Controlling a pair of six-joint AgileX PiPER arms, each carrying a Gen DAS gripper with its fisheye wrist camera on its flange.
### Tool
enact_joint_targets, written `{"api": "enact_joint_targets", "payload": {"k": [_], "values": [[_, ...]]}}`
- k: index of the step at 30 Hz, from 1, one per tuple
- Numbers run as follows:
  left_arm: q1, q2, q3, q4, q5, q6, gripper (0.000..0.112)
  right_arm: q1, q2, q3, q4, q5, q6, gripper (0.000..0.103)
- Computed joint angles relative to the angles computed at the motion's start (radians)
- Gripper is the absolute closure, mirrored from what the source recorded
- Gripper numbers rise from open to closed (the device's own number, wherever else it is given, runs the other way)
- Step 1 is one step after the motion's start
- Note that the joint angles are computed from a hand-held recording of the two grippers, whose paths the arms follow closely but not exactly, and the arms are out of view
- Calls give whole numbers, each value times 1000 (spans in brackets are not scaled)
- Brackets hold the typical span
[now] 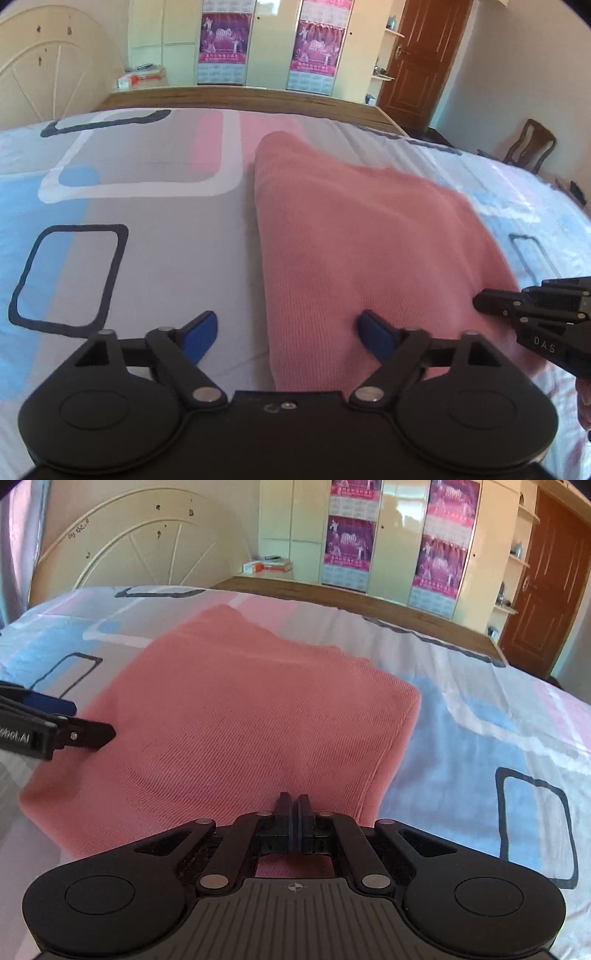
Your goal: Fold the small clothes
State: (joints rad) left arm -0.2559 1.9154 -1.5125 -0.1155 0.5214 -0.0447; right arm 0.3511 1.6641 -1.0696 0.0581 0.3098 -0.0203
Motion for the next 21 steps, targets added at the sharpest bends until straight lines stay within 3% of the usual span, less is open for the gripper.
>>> {"api": "enact_joint_targets", "payload": {"k": [2, 3, 4, 5, 8, 12, 13, 21], "values": [[4, -46, 41, 13, -40, 3, 37, -39, -46, 31, 154, -10, -136, 102], [12, -58, 53, -8, -45, 19, 34, -67, -74, 56, 254, -24, -214, 83], [29, -63, 61, -67, -49, 66, 28, -97, -91, 76, 354, -26, -289, 46], [41, -59, 58, -100, -40, 91, 25, -135, -106, 91, 454, -12, -359, 37], [64, -15, 4, -143, 31, 130, 28, -279, -95, 77, 754, 124, -607, 37], [150, 70, -82, -472, 164, 327, 34, -479, 40, 5, 1088, 440, -851, 37], [163, 89, -99, -507, 186, 340, 34, -511, 89, -26, 1106, 509, -849, 37], [199, 182, -192, -612, 265, 384, 37, -627, 308, -214, 1139, 808, -801, 37]]}}
